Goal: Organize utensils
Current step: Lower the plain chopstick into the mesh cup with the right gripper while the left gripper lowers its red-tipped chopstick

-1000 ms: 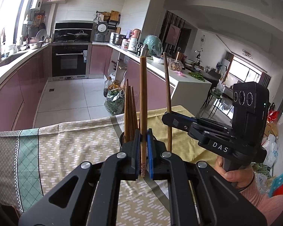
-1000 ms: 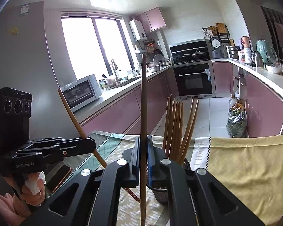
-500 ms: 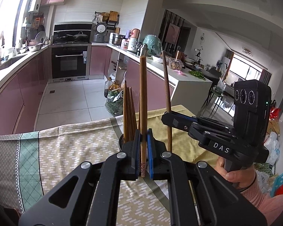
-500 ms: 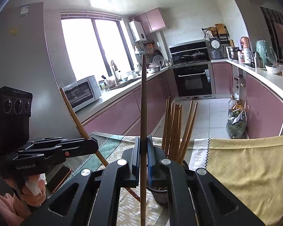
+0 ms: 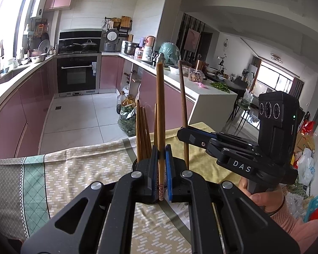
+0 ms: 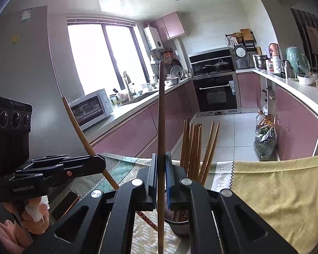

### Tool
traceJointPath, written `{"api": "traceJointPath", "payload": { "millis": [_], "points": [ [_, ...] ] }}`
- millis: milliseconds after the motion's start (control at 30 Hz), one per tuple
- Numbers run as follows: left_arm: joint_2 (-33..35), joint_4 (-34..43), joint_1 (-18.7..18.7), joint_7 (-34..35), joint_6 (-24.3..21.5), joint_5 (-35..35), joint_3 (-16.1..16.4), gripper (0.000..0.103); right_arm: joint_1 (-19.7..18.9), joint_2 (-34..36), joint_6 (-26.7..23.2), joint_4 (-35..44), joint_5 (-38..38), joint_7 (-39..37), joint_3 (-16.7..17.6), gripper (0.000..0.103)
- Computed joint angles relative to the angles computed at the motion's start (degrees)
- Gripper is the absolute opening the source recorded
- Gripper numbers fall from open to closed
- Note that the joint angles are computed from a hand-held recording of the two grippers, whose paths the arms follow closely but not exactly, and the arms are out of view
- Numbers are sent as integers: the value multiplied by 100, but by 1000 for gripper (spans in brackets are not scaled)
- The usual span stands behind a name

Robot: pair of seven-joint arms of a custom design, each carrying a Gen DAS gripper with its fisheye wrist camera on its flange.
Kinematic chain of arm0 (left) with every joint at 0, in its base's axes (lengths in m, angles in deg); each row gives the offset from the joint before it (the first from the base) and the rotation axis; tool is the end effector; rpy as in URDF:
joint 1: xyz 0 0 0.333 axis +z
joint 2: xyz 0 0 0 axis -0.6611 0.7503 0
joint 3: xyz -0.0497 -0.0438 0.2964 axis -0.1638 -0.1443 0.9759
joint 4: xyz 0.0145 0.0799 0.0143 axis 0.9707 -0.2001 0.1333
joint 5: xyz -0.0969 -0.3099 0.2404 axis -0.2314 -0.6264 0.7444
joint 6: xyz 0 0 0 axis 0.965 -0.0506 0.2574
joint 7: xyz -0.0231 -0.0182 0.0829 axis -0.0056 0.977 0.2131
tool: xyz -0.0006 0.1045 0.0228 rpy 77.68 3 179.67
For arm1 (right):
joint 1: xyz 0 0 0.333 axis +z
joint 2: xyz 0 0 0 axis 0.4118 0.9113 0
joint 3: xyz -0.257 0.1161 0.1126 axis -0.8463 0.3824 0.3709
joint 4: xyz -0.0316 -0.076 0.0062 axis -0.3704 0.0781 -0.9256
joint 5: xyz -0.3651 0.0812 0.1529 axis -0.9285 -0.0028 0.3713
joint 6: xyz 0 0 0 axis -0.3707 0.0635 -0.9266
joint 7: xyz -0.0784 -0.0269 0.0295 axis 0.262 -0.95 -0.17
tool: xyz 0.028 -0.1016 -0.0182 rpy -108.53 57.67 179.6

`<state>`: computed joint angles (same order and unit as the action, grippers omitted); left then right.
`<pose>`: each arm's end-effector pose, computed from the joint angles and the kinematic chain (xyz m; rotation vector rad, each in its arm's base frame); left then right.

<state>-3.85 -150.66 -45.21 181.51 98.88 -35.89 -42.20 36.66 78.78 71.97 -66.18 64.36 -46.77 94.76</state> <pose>0.5297 -0.0622 0.6555 -1.6061 1.7025 -1.1780 0.6353 0.2336 0.6152 -1.7461 0.8440 -0.1678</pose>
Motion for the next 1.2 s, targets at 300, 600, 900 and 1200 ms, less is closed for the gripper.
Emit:
{"api": "traceJointPath", "payload": {
  "millis": [300, 600, 900, 1200],
  "points": [
    [-28, 41, -19, 77, 62, -33, 35, 7, -5, 90, 56, 141, 0, 3, 46, 6],
    [-5, 109, 45, 21, 137, 94, -11, 7, -14, 185, 117, 278, -13, 43, 70, 6],
    [109, 213, 217, -366, 120, 522, -155, 7, -50, 455, 239, 655, -190, 264, 185, 6],
    [287, 433, 280, -712, -45, 877, -210, 7, -86, 561, 324, 766, -367, 374, 304, 6]
  ]
}}
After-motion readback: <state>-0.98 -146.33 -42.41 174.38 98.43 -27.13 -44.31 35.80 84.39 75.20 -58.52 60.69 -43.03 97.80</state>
